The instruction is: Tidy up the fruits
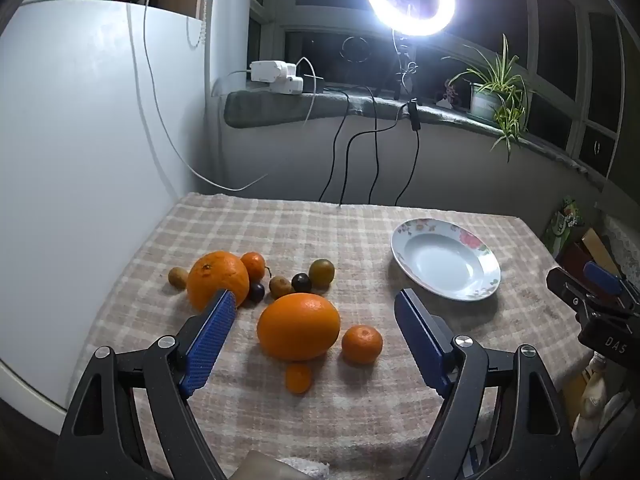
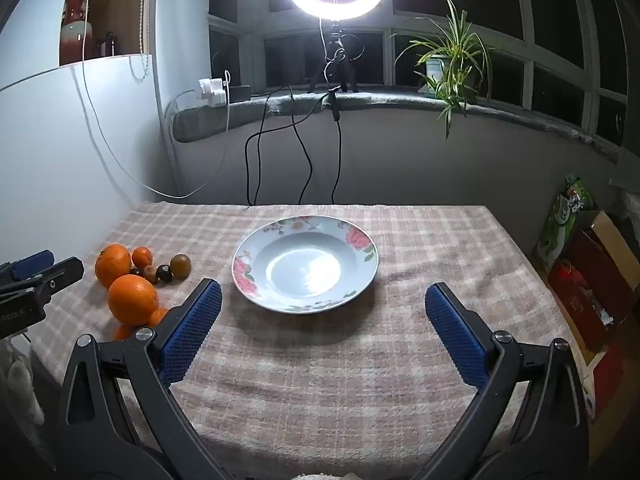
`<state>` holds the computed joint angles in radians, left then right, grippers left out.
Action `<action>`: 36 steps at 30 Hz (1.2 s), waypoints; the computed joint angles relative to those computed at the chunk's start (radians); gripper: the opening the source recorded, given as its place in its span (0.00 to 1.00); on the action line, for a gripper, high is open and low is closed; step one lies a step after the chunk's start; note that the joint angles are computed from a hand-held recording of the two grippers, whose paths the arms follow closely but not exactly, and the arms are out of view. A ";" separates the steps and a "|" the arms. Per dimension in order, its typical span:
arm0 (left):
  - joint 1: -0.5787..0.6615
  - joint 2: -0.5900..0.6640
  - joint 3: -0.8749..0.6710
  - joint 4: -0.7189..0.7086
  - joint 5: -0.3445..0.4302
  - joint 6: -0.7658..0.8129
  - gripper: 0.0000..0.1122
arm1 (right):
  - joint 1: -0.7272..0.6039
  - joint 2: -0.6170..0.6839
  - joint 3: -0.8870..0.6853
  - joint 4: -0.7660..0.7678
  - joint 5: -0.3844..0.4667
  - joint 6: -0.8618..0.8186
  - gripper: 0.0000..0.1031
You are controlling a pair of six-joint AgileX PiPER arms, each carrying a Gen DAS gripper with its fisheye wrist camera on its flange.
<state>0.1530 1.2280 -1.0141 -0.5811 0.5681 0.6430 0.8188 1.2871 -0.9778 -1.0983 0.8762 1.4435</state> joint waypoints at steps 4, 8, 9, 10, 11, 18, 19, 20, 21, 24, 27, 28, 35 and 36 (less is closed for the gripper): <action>0.002 -0.003 0.000 -0.003 0.005 0.004 0.73 | -0.029 -0.013 -0.003 0.029 -0.037 -0.005 1.00; 0.010 0.010 -0.015 -0.002 0.014 0.005 0.73 | -0.032 -0.005 0.018 0.026 -0.057 0.012 1.00; 0.014 0.013 -0.019 -0.006 0.017 0.010 0.73 | -0.031 -0.004 0.020 0.024 -0.062 0.012 1.00; 0.016 0.019 -0.015 -0.016 0.014 0.023 0.73 | -0.031 -0.008 0.028 0.021 -0.066 0.012 1.00; 0.029 0.006 -0.002 -0.029 0.020 0.037 0.73 | -0.028 0.001 0.033 0.009 -0.070 0.024 1.00; -0.011 0.012 0.000 0.037 -0.012 -0.036 0.73 | -0.015 0.011 0.016 0.010 -0.059 0.015 1.00; -0.012 0.013 -0.001 0.041 -0.012 -0.040 0.73 | -0.014 0.014 0.014 0.009 -0.057 0.016 1.00; -0.011 0.011 -0.002 0.041 -0.010 -0.040 0.73 | -0.013 0.015 0.011 0.010 -0.054 0.015 1.00; -0.011 0.011 -0.002 0.041 -0.010 -0.040 0.73 | -0.013 0.015 0.008 0.011 -0.053 0.015 1.00; -0.011 0.014 -0.004 0.034 -0.010 -0.036 0.73 | -0.015 0.014 0.002 0.017 -0.055 0.013 1.00; -0.013 0.015 -0.005 0.031 -0.009 -0.032 0.73 | -0.019 0.010 0.004 0.025 -0.060 0.007 1.00; -0.012 0.015 -0.007 0.030 -0.006 -0.030 0.73 | -0.023 0.009 0.005 0.029 -0.065 0.004 1.00; -0.014 0.027 -0.014 0.032 -0.004 -0.032 0.73 | -0.050 0.004 0.012 0.050 -0.101 -0.012 1.00; -0.014 0.028 -0.015 0.031 -0.004 -0.031 0.73 | -0.050 0.004 0.012 0.050 -0.101 -0.012 1.00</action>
